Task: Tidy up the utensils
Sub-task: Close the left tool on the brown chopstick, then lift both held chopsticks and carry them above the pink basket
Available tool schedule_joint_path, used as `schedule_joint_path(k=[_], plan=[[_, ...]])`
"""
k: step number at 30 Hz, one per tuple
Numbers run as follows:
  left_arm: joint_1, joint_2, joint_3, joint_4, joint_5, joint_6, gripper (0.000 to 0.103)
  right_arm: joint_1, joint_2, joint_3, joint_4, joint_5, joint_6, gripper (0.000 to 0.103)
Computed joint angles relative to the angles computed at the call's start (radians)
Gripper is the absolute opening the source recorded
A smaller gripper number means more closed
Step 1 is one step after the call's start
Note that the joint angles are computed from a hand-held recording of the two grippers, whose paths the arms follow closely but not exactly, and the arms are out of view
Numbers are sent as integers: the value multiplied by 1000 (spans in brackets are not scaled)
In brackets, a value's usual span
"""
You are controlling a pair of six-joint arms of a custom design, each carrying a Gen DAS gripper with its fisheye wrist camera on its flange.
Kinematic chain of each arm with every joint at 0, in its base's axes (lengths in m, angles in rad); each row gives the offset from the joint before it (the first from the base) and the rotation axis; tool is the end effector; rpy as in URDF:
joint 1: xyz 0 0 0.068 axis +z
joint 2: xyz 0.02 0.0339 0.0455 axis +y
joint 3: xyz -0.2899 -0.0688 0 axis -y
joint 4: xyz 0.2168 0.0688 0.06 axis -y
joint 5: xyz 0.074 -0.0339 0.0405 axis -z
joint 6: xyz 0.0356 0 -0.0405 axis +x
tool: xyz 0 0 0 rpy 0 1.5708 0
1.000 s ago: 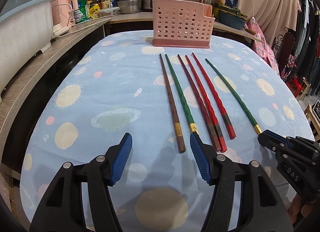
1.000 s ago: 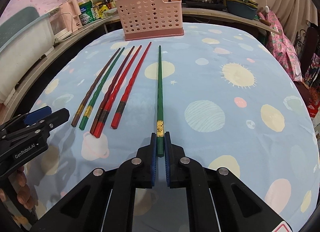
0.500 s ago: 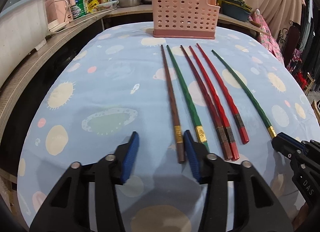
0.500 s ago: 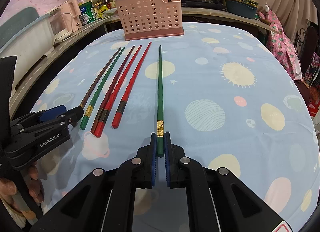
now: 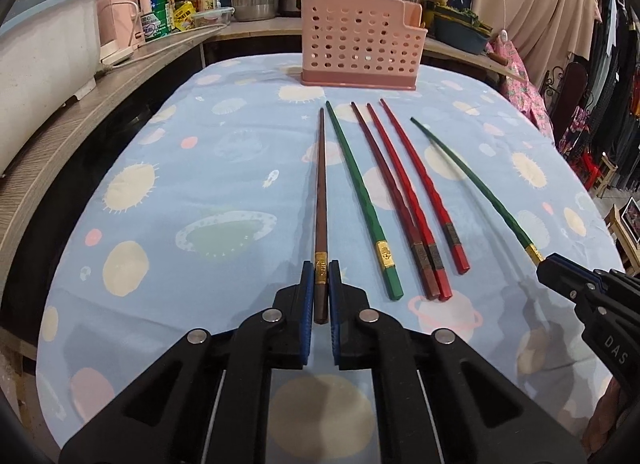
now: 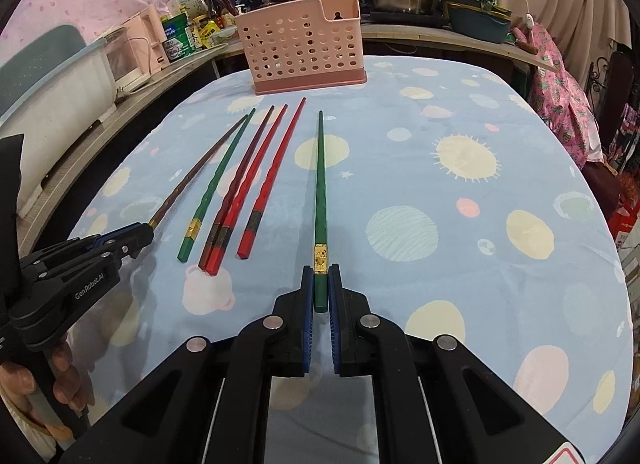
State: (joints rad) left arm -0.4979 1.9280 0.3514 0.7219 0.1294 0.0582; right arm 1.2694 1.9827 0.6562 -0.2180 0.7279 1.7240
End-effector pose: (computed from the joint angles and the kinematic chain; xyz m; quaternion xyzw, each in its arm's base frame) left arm 0.2191 -0.1243 0.0855 0.2783 0.8925 -0.1354 0.3281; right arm 0.0966 0.2311 0.0828 0.2151 0.9093 -0.0141 0.3559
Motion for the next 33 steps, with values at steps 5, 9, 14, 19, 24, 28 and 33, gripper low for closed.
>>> schedule_joint_path(k=[5, 9, 14, 19, 24, 28, 33], plan=[[44, -148, -22, -86, 43, 7, 7, 35, -53, 25, -117, 35, 53, 7], [79, -279, -18, -184, 80, 14, 7, 65, -115, 53, -246, 77, 111, 7], [99, -416, 12, -305, 107, 14, 7, 75, -178, 97, -390, 122, 153, 7], [107, -512, 81, -420, 135, 1, 7, 64, -248, 127, -486, 161, 152, 7], [98, -556, 170, -481, 134, -24, 7, 32, -326, 165, -587, 218, 125, 7], [87, -581, 243, -502, 127, -41, 7, -2, -387, 208, -679, 278, 102, 7], [79, -602, 305, -514, 128, -56, 7, -24, -427, 249, -746, 333, 75, 7]])
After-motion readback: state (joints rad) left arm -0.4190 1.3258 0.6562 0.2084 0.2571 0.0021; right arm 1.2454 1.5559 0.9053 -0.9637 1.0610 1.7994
